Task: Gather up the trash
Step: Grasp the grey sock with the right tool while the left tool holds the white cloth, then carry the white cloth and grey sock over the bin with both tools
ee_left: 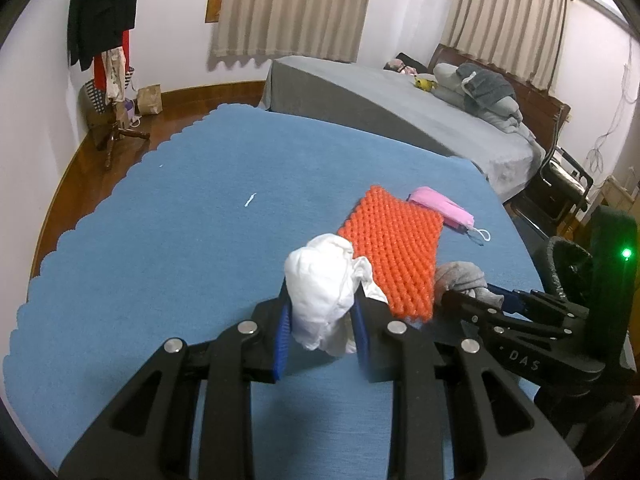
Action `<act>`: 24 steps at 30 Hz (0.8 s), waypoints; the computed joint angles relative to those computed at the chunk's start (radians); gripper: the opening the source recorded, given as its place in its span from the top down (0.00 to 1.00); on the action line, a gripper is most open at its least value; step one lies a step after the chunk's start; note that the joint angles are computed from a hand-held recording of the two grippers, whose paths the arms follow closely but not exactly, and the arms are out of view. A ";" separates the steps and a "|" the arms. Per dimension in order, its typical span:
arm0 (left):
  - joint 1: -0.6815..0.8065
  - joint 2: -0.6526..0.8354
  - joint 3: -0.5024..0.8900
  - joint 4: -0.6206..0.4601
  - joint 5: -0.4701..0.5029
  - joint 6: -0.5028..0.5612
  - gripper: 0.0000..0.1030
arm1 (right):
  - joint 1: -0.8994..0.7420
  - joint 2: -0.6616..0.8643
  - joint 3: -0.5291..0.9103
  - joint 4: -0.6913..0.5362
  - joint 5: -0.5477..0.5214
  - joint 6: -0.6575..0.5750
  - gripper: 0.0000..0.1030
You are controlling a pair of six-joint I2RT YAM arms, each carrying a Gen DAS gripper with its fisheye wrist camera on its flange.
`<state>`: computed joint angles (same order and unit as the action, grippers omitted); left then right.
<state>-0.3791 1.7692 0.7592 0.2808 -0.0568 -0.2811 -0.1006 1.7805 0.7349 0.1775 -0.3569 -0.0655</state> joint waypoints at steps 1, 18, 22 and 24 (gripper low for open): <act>-0.005 -0.003 -0.004 0.002 -0.003 -0.002 0.75 | -0.007 -0.010 -0.004 -0.004 -0.004 -0.002 0.58; -0.118 -0.088 0.020 -0.060 -0.057 -0.033 0.75 | -0.161 -0.257 -0.054 -0.118 -0.113 -0.040 0.58; -0.167 -0.112 0.044 -0.089 -0.082 -0.041 0.75 | -0.217 -0.316 -0.050 -0.159 -0.151 -0.059 0.58; -0.193 -0.120 0.062 -0.108 -0.095 -0.045 0.75 | -0.242 -0.347 -0.050 -0.178 -0.168 -0.067 0.58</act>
